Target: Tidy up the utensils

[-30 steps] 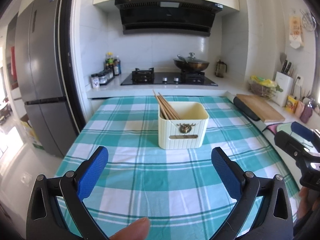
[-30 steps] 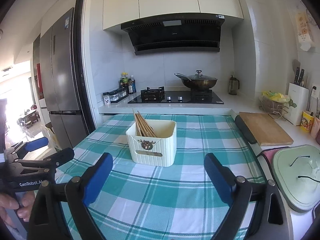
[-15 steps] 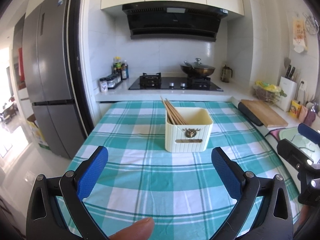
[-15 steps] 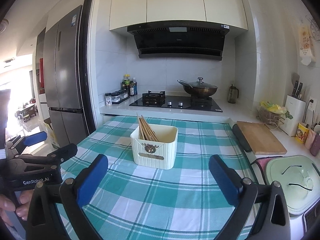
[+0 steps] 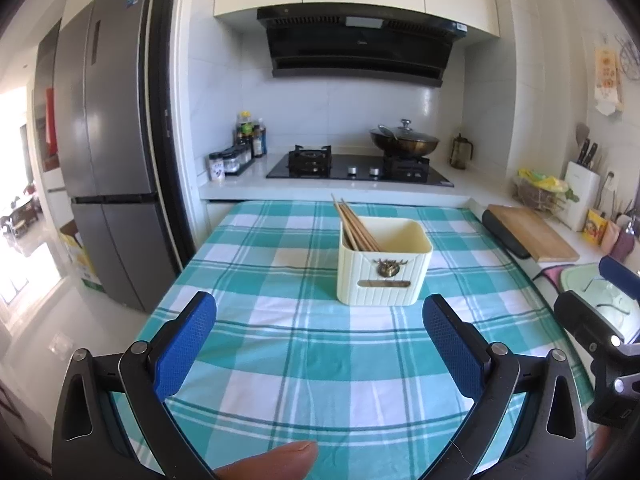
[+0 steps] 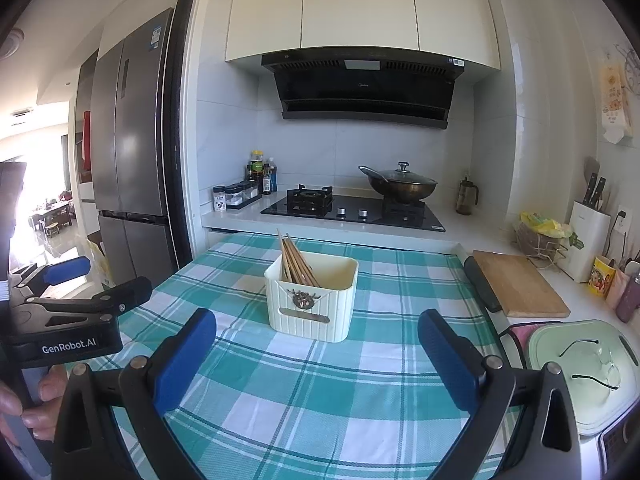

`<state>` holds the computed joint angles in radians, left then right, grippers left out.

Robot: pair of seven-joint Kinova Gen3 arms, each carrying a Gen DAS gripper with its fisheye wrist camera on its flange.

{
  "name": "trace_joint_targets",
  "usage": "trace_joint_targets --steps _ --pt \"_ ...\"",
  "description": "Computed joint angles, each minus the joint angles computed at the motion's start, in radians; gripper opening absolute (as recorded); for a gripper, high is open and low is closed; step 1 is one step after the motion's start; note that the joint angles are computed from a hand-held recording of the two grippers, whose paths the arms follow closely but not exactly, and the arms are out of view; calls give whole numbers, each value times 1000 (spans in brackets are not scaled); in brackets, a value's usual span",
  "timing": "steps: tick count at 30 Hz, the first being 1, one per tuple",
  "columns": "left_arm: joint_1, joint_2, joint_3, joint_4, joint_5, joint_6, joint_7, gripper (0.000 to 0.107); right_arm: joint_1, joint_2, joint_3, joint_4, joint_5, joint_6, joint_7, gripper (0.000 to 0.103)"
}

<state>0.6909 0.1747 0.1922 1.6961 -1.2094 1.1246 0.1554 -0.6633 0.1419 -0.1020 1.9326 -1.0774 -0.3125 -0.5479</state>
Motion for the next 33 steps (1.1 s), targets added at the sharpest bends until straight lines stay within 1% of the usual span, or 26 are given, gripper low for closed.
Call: trace_joint_targets --steps 6,14,20,24,33 --pt "-6 1 0 -11 30 -2 -28 103 1 -2 6 -1 -15 17 9 103" --pt "6 15 -7 -27 30 24 -40 103 -2 -2 12 -9 -46 33 45 103" --pt "5 17 -11 -29 36 19 -43 103 -4 1 14 -13 -65 34 65 103" --pt "14 25 -12 -36 32 39 -46 103 -3 2 13 -14 -69 33 67 103" --pt "19 32 -17 -48 38 45 -60 103 -2 3 12 -14 -69 36 69 103"
